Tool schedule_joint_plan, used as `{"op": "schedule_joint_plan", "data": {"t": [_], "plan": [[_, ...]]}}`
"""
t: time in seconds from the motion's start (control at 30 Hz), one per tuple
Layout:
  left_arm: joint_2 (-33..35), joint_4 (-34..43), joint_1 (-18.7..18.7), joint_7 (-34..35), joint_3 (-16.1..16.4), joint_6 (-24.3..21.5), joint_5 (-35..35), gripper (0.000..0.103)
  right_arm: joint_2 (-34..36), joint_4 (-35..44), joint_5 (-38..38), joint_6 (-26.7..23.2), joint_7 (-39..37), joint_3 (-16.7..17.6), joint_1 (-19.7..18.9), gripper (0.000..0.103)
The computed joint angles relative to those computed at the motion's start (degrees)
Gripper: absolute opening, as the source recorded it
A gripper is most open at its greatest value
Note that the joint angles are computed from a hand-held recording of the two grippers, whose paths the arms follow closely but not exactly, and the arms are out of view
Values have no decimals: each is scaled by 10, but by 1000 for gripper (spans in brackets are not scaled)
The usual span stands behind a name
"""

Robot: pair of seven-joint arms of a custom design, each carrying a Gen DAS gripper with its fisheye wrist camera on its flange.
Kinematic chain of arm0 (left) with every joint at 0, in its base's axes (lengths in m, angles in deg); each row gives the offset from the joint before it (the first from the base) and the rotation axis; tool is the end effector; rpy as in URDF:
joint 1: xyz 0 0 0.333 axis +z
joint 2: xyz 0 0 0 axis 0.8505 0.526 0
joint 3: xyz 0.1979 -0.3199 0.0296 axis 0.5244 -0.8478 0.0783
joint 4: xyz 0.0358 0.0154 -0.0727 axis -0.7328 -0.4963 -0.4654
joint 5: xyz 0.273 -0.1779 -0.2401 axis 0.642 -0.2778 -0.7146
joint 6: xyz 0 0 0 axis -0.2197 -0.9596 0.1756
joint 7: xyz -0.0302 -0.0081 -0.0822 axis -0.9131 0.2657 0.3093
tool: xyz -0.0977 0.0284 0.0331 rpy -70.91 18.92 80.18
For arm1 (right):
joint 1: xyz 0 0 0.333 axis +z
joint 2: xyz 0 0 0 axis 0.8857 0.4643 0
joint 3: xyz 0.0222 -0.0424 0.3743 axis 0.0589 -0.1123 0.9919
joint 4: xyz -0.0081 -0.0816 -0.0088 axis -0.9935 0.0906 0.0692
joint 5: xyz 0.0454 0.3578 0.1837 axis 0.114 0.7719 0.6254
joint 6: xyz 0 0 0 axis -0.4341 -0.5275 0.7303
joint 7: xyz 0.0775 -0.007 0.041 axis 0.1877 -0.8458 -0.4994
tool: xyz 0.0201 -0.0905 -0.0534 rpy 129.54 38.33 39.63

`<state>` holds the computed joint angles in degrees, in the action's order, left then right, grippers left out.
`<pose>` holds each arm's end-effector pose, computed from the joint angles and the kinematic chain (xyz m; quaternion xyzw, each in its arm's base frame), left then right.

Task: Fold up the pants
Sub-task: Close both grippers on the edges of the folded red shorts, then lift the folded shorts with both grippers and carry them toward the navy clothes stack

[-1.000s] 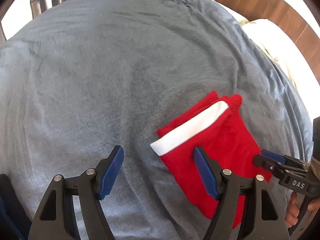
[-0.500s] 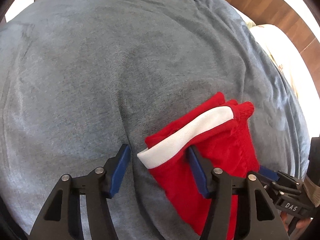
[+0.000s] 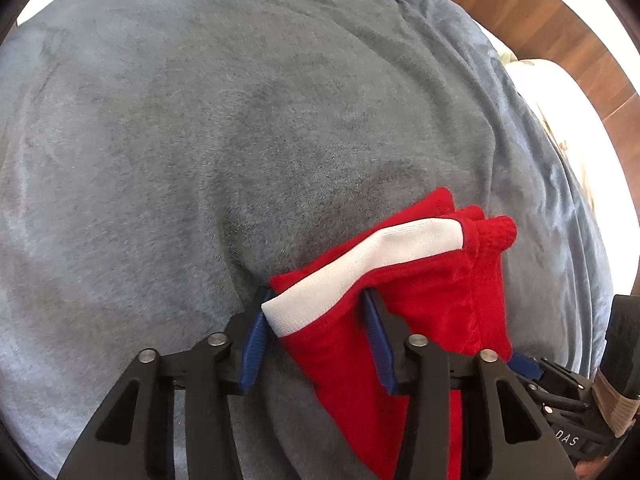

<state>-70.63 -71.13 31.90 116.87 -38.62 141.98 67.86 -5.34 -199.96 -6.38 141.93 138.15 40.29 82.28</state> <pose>0.4692 -0.3674 0.3429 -0.7283 0.6481 -0.2222 0.0143 0.4533 0.1858 0.3413 -0.7088 0.6576 0.0620 0.2477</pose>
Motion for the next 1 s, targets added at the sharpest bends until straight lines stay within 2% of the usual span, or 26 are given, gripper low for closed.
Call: {"op": "schedule_joint_plan", "data": {"t": [0.13,0.33,0.4,0.47,0.53,0.6,0.7,0.77,1.0], "plan": [[-1,0,-3,2,4,0,5,36,9,6,-2,5,-4,3,2,49],[-2,1,-8,-9,9,-4,20,32,-1,-3,-39,22,41,5,7,49],[-4,-1,-6,-12,9,-1,19,26,6,1,-24,19,30,6,6,48],[-7,-6,-8,-17,12,4,25,21,8,7,13,0,7,7,1,32],[-13,-10,-10,-22,14,9,30,17,9,11,10,-8,4,7,2,29],[-22,-13,-25,-42,28,8,55,15,4,8,-1,1,7,9,5,26],[-41,-12,-56,-112,60,0,134,14,-8,5,15,1,6,6,6,22],[-51,-8,-62,-151,65,-12,178,14,-18,2,22,5,10,3,8,20],[-84,-2,-33,-205,29,-50,240,13,-51,-4,10,15,26,-7,20,19]]}}
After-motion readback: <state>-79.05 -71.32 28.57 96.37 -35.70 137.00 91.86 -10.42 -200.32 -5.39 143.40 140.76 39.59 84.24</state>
